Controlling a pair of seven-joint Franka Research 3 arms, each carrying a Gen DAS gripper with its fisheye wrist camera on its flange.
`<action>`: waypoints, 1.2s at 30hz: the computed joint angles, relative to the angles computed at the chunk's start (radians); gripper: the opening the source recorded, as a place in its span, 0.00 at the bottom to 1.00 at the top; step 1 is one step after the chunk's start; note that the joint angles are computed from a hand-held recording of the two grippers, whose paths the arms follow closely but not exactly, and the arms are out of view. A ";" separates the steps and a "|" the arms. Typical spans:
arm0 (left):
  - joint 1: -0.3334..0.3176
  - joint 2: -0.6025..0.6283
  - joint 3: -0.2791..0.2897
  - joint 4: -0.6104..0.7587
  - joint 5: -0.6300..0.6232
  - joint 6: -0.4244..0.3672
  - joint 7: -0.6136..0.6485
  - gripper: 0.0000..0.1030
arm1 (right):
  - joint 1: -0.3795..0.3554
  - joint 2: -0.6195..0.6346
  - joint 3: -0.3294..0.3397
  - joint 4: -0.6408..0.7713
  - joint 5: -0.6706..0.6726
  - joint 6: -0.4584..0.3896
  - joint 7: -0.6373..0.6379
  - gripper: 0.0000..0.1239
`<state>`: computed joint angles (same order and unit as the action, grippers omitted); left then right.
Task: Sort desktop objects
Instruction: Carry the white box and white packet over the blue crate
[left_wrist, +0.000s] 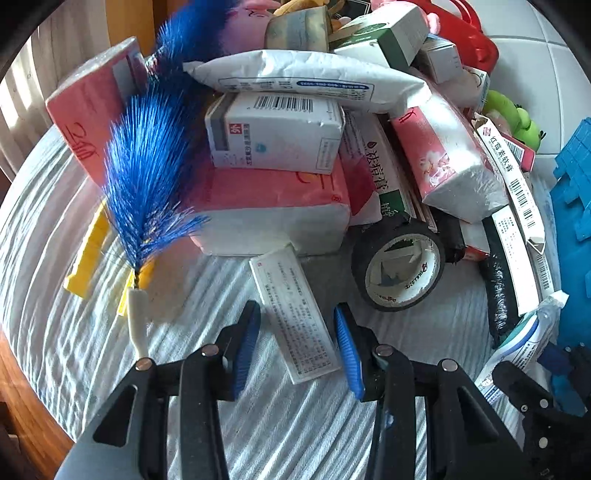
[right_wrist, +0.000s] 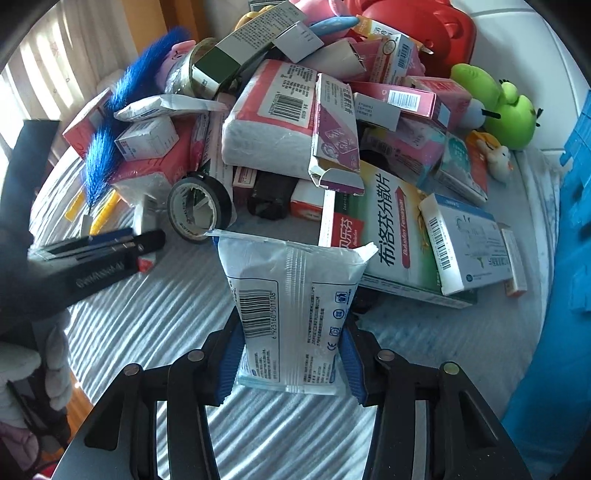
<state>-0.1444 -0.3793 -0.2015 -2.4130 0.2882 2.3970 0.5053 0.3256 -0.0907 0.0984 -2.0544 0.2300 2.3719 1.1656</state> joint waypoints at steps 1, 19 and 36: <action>0.003 0.004 -0.011 0.006 0.022 -0.014 0.000 0.29 | -0.001 -0.004 -0.001 -0.004 0.002 0.002 -0.002 0.38; -0.010 -0.163 -0.166 0.150 0.358 -0.078 -0.024 0.24 | 0.016 -0.206 -0.052 -0.040 0.275 0.140 -0.206 0.37; -0.080 0.271 -0.276 0.789 0.703 0.059 0.043 0.24 | -0.226 -0.368 -0.096 0.033 0.165 0.425 -0.100 0.37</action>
<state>-0.2245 -0.1086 -0.4776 -1.6242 0.9916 2.4557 0.5480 0.0996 -0.4585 0.0027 -2.0218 0.3950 2.7970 1.0655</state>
